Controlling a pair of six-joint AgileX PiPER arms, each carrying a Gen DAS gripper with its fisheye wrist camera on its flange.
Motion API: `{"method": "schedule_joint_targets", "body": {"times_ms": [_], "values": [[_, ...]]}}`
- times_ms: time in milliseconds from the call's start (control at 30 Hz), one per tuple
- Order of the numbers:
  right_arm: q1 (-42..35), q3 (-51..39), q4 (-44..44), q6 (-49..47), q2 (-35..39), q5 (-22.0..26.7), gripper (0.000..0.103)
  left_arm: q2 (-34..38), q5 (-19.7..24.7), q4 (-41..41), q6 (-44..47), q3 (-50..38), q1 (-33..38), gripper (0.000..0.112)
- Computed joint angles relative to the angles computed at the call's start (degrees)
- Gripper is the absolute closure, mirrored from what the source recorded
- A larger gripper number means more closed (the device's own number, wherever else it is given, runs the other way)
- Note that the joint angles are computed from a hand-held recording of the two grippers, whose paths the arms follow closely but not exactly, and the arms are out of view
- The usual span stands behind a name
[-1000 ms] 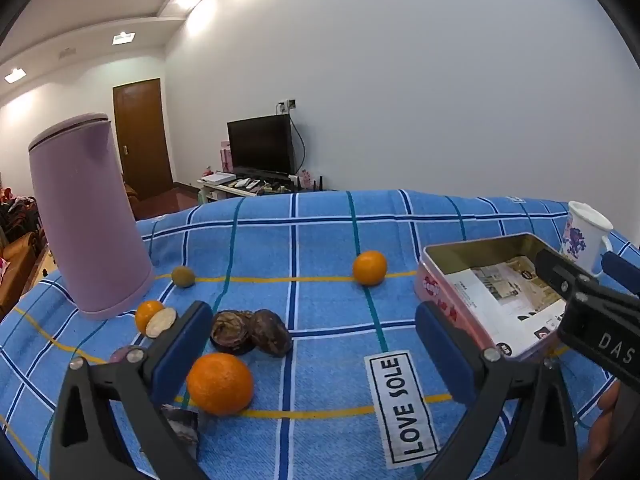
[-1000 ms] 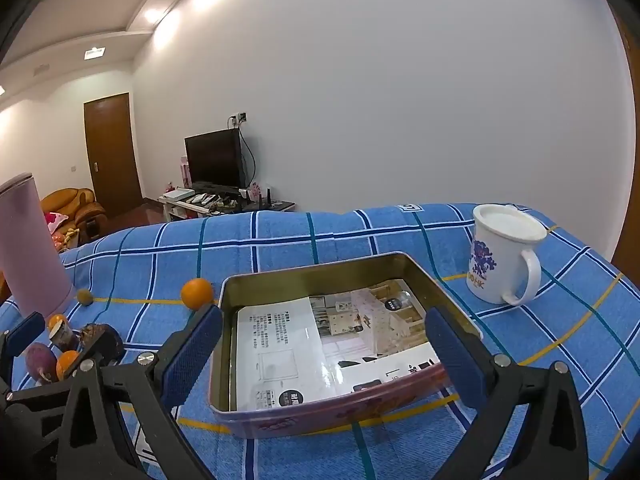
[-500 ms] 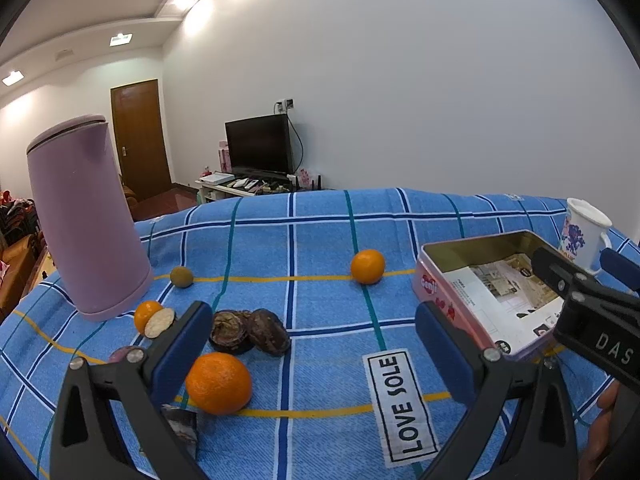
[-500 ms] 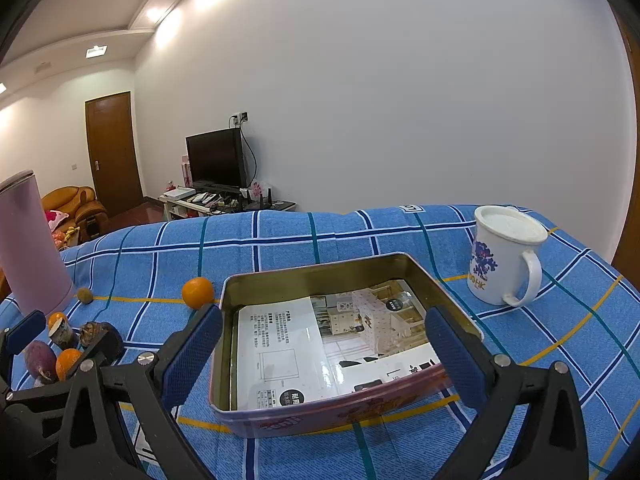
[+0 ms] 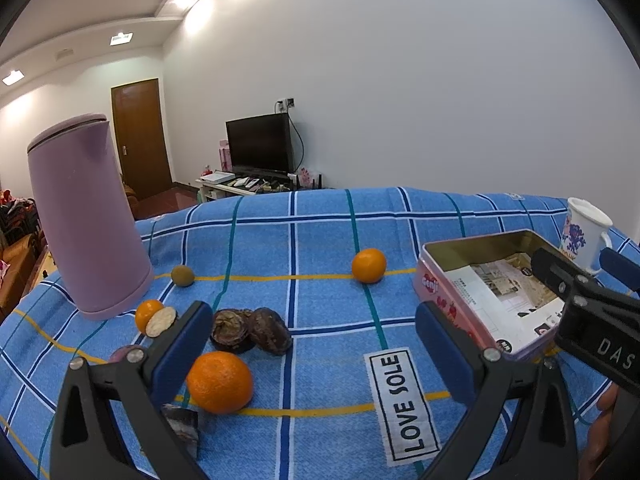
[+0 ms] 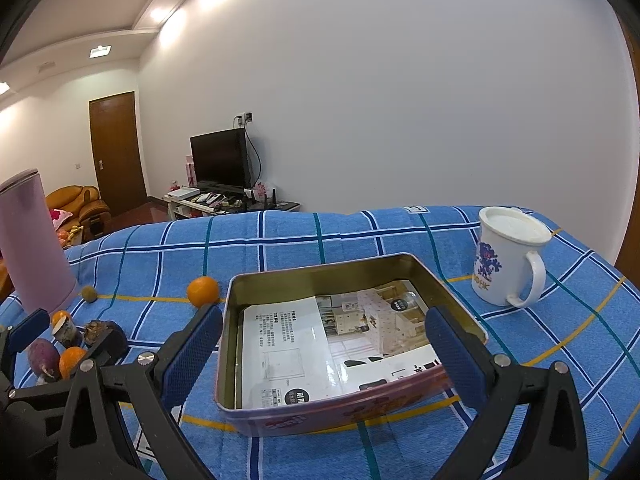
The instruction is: Organize fruits
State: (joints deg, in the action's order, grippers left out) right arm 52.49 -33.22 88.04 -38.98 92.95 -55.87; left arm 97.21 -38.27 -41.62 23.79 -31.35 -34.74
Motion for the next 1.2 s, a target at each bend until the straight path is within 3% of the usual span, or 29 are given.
{"method": "schedule_joint_targets", "body": {"times_ms": [800,1200], "values": [[0.01,0.09,-1.24,0.09,-0.25,0.76,0.001,-0.14,-0.36,1.04,-0.74,0.51,0.27,0.009],[1.11,1.15,-3.39,1.8,-1.07,0.46,0.001,-1.47,-2.47,-3.18,1.37,2.71,-0.79,0.009]]}}
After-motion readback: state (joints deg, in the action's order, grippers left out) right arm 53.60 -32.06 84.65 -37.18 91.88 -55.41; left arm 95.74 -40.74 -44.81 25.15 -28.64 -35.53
